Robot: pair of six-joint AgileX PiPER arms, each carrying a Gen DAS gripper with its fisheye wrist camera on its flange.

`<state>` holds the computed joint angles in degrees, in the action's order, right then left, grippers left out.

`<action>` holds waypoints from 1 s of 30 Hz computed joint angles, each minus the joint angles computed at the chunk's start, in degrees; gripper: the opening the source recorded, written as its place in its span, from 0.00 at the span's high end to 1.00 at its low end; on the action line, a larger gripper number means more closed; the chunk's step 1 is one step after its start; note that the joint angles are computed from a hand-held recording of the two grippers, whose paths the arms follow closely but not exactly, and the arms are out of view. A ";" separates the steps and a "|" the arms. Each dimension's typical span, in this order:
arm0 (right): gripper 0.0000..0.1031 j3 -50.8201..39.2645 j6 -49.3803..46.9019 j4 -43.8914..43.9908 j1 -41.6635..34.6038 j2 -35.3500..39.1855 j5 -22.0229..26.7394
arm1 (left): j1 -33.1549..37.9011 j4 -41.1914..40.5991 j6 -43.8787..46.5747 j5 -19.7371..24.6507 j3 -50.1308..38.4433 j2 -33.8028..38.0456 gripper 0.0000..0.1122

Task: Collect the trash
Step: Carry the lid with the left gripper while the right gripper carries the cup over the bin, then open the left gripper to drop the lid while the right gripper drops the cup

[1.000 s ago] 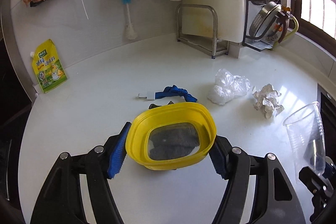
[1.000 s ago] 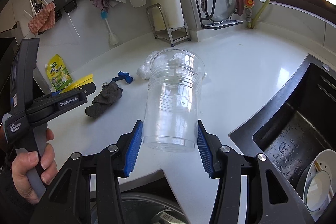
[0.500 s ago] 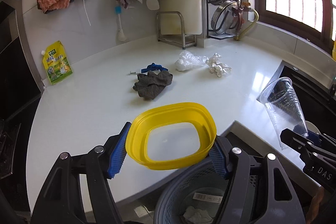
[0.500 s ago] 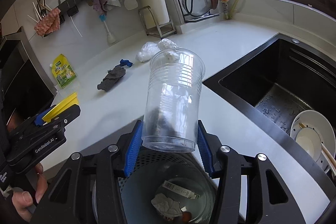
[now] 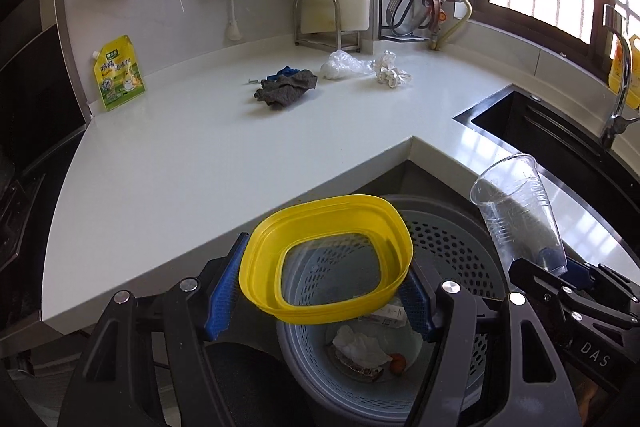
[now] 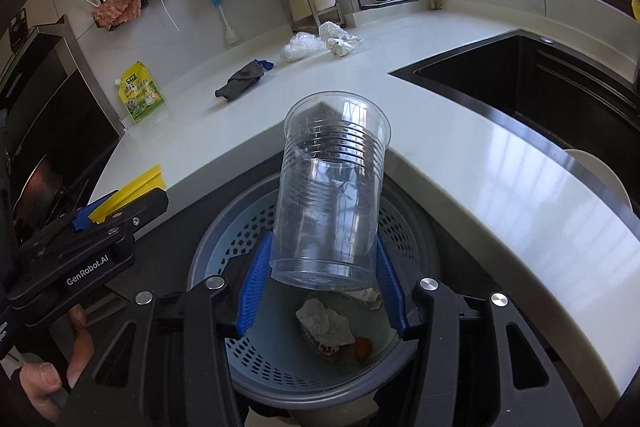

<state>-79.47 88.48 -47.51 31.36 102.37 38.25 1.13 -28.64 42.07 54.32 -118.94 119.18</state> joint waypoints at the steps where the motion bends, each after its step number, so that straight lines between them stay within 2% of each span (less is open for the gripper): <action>1: 0.53 0.54 0.11 0.36 0.28 0.07 -0.10 | 0.18 -0.09 0.27 0.00 1.18 -0.39 0.41; 5: 0.53 2.66 1.90 0.54 1.17 0.12 -0.30 | 0.74 -0.72 2.10 -1.29 6.78 -2.10 0.41; 11: 0.53 2.76 0.45 2.32 2.29 1.21 0.61 | 0.68 0.26 2.71 -1.07 9.59 -1.98 0.41; 30: 0.53 4.45 -5.63 8.86 0.61 2.49 -3.05 | -0.29 2.50 1.08 2.04 6.71 1.36 0.41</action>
<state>-75.02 82.85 -38.65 31.97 104.85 35.21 0.85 -26.14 43.15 56.35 -112.23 120.54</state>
